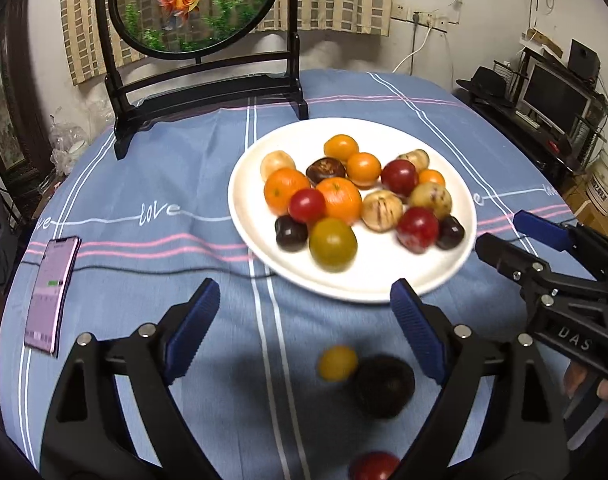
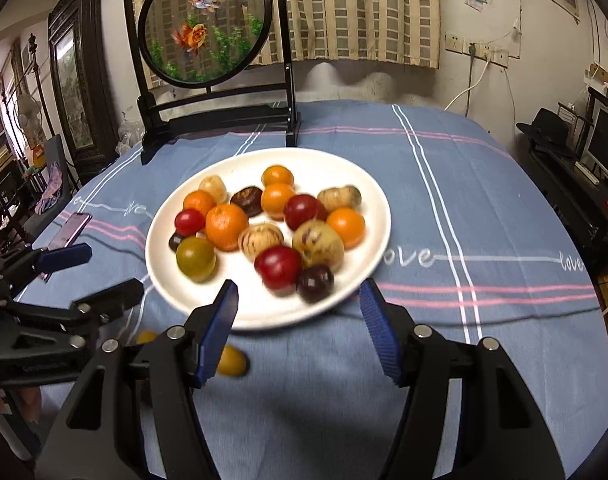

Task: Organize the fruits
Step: 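Move both open tools back to the remaining fruits, then grasp the last small red plum with the left tool while the right tool grasps a dark purple plum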

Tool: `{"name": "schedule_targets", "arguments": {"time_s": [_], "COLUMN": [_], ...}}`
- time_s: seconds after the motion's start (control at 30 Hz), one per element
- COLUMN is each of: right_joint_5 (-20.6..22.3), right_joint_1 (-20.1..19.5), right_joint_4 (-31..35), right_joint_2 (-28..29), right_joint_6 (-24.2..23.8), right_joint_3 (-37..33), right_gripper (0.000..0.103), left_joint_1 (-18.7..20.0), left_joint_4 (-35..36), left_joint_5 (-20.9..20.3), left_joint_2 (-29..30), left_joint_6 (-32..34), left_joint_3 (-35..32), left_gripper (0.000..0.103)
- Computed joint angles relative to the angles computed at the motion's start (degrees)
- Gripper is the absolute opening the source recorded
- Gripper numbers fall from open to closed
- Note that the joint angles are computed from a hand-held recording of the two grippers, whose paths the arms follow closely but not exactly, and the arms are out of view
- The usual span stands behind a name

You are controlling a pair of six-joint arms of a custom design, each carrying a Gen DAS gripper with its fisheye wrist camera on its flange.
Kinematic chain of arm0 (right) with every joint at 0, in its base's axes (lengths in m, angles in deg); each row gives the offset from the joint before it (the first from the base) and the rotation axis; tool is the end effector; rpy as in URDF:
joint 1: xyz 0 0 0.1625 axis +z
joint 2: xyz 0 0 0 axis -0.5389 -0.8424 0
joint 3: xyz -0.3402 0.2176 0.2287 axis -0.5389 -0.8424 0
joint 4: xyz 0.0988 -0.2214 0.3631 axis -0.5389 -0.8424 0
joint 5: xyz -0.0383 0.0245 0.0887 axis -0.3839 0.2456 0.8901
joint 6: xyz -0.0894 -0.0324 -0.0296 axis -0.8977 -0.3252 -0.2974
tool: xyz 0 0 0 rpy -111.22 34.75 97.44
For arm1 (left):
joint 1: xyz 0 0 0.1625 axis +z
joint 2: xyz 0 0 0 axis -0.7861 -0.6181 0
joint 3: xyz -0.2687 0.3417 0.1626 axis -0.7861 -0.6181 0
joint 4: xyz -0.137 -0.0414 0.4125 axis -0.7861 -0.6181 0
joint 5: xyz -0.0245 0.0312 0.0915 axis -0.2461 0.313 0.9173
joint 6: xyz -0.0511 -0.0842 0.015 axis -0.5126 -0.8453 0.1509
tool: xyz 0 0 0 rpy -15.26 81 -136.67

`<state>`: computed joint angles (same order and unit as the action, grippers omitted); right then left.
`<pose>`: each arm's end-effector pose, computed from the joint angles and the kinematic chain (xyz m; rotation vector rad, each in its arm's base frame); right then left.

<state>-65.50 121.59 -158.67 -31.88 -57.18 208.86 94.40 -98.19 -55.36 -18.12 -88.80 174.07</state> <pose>0.0951 -0.5835 0.2199 0.7276 -2.3786 0.8186 -0.2878 -0.5587 0.0158 0.3867 2.2404 -0.8527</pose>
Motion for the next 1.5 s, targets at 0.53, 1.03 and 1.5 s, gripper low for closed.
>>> {"name": "schedule_targets", "arguments": {"time_s": [0.53, 1.03, 1.5], "right_joint_5": [0.5, 2.1, 2.4], "right_joint_1": [-3.2, -3.3, -3.2], "right_joint_4": [-0.4, -0.3, 0.6], "right_joint_2": [-4.8, -5.9, -5.8], "right_joint_6": [1.8, 0.1, 0.1], "right_joint_3": [8.7, 11.1, 10.8], "right_gripper": [0.065, 0.065, 0.065], "left_joint_1": [-3.5, -4.5, -5.1], "left_joint_4": [2.7, 5.3, 3.9], "left_joint_5": [-5.4, -8.2, -11.4], "left_joint_2": [-2.3, -0.9, -0.3], "left_joint_6": [-9.0, -9.5, -5.3], "left_joint_3": [9.0, 10.4, 10.5], "left_gripper": [0.09, 0.088, 0.031]}}
